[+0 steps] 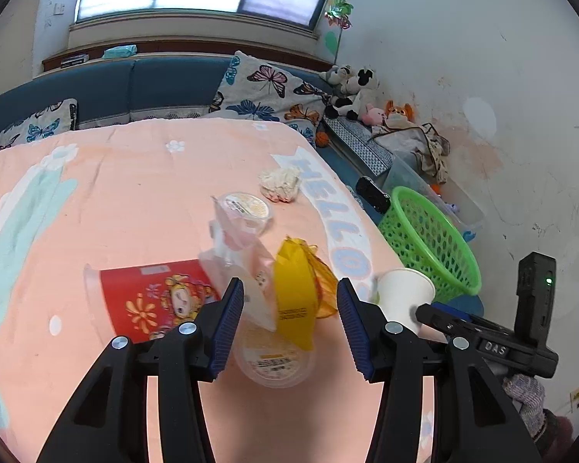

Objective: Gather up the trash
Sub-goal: 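Move the right tool back to the table and grasp the white paper cup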

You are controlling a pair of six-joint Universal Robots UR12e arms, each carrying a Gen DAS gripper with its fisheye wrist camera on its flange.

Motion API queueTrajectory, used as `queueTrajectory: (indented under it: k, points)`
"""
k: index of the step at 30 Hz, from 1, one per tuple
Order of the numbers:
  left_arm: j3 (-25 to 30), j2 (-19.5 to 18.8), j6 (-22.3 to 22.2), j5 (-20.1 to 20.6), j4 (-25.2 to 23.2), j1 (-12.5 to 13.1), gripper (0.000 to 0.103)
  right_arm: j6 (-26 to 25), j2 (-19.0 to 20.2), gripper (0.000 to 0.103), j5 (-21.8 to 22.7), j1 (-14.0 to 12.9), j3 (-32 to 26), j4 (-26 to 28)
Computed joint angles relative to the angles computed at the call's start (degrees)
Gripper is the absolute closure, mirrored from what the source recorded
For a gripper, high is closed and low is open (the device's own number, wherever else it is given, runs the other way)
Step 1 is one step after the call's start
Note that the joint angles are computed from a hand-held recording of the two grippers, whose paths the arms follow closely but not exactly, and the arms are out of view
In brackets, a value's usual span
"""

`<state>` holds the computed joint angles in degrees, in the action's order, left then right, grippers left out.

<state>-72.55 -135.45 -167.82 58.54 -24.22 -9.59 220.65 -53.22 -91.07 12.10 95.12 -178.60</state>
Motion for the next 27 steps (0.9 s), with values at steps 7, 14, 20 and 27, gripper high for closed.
queueTrajectory:
  k: [7, 14, 20, 27]
  points:
    - [0.3, -0.3, -0.3, -0.6, 0.1, 0.9, 0.055, 3.5, 1.5, 0.023, 2.2, -0.3, -1.8, 1.9]
    - [0.5, -0.6, -1.1, -0.6, 0.2, 1.6, 0.052, 5.0, 2.4, 0.022, 3.8, -0.5, -3.1, 2.4]
    - [1.0, -0.9, -1.6, -0.7, -0.1, 1.9, 0.052, 6.5, 3.1, 0.023, 6.4, -0.9, -3.7, 2.2]
    - [1.5, -1.2, -1.1, -0.3, -1.0, 1.7, 0.049, 8.8, 3.5, 0.023, 7.8, -1.3, -3.7, 0.7]
